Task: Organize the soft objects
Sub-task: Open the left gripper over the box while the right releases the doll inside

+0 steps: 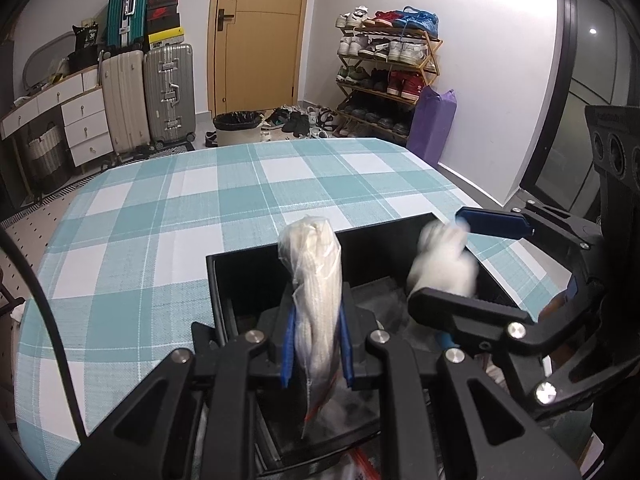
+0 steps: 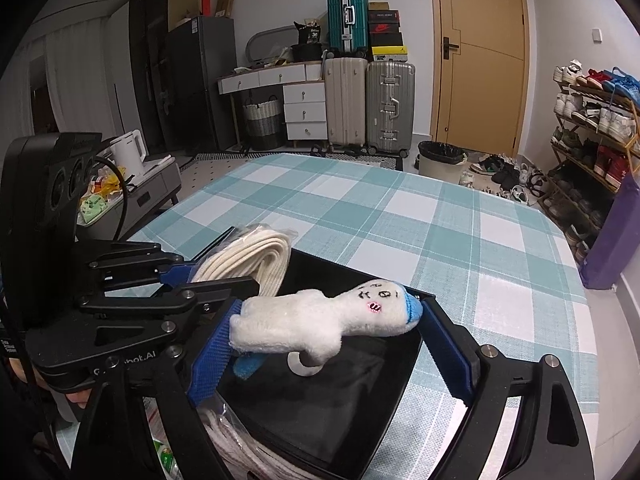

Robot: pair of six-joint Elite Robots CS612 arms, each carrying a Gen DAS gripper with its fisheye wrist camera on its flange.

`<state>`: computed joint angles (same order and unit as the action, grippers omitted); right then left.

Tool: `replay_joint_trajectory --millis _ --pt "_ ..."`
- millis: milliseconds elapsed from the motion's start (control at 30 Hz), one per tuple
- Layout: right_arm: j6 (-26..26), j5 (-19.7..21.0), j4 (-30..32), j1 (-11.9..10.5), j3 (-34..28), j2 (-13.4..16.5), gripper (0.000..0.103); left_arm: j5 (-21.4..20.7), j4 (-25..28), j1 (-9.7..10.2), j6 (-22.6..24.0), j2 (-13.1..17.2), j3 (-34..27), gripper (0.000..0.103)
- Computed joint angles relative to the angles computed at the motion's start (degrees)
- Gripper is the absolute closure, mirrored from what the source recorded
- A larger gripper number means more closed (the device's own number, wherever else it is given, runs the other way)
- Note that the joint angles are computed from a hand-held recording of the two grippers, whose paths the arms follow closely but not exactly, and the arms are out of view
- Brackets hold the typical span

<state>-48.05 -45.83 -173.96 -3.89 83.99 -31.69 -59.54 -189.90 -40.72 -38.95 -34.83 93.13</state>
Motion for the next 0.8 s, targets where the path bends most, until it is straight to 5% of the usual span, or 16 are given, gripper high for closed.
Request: replay_joint_trajectory --millis 67,167,300,433,800 --pt "0.3 0.1 -0.5 -0.1 0.3 -0.1 0.005 -0.4 0.6 0.07 -0.8 -0.2 0.1 0.08" --pt "2.3 -0.6 -3.5 -0.5 1.0 -0.3 0.005 0.0 0.5 -0.11 -1.6 -0.5 0.5 0.051" --pt "4.2 0.2 -5.4 -1.5 2.7 -1.2 0.001 2.1 0.8 -0.79 -1.0 -1.2 1.3 0.044" --pt "6.2 0.0 -6.8 -2.8 4.9 -2.3 0.001 5.5 -1.5 -1.93 -2.2 -2.0 2.9 0.002" --pt "6.3 0.8 -8.4 -5.6 11.4 -4.6 0.001 8.9 -1.0 -4.87 -2.0 -4.5 7.0 0.0"
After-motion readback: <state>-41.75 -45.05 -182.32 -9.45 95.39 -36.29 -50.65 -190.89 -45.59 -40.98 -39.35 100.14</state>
